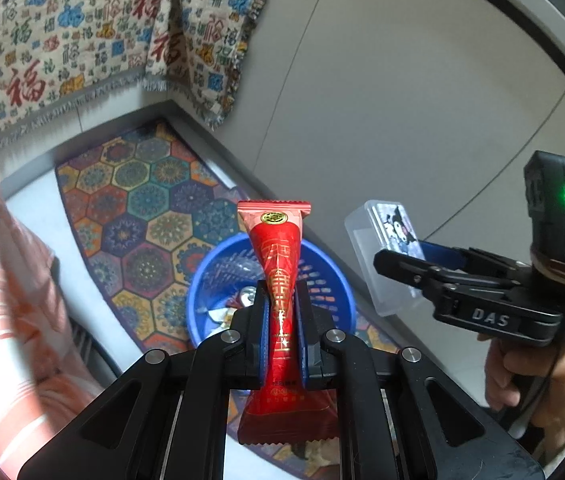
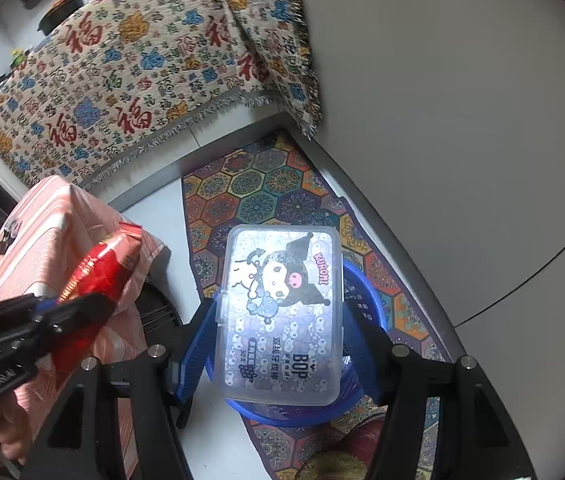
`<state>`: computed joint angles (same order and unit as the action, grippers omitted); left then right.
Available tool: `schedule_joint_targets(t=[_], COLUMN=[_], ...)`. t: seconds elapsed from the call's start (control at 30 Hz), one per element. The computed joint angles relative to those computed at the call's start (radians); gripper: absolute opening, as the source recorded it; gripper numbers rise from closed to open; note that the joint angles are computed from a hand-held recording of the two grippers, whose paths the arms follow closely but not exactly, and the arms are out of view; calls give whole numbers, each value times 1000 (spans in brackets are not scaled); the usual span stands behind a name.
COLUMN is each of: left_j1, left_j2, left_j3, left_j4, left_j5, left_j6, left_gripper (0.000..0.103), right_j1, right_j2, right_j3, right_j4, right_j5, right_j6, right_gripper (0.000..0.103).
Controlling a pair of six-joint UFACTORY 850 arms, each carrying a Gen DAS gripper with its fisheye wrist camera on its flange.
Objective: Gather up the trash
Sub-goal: 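Open both grippers to drop the wrapper and box into the wastebasket, then move both grippers back over the table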
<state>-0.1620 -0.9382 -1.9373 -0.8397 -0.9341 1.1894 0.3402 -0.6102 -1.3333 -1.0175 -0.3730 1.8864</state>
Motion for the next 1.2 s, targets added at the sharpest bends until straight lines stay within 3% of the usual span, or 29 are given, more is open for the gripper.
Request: schedule_joint_targets(t=[0.27,0.3,0.33,0.4,0.43,0.63,0.83,1.03,1.2], left_j1=[-27,-30,-33,-38,-38,-29,38,188,328], left_j2=[-35,-40,-48,-68,-71,-55,86,218,178], left_j3=[-23,-26,-35,-54,-52,-40,94,210,155], left_j4=[4,-1,-3,-24,-43,-60,-134,-147,-46], left_j5=[7,12,16,10,19,38,45,69,193], left_j6=[-7,-6,-9,-12,-3,-10,119,201,142], left_gripper=[11,15,22,74,79,80,81,94,95], right_j1=[-26,-29,-32,-36,-39,-42,5,115,214], right_j2=[12,14,12,10,7,30,53,-21,-145], right_j3=[35,39,41,44,41,68,47,-122,-346], right_j4=[-64,-76,-89,-141,-139,-246,-291,-221,-139], right_j5=[40,46,51,68,70,40,-87,-238,-243], right_j6=[114,132,151,214,215,362,351,121,-68], right_gripper=[64,64,65,67,69,74,74,76,79])
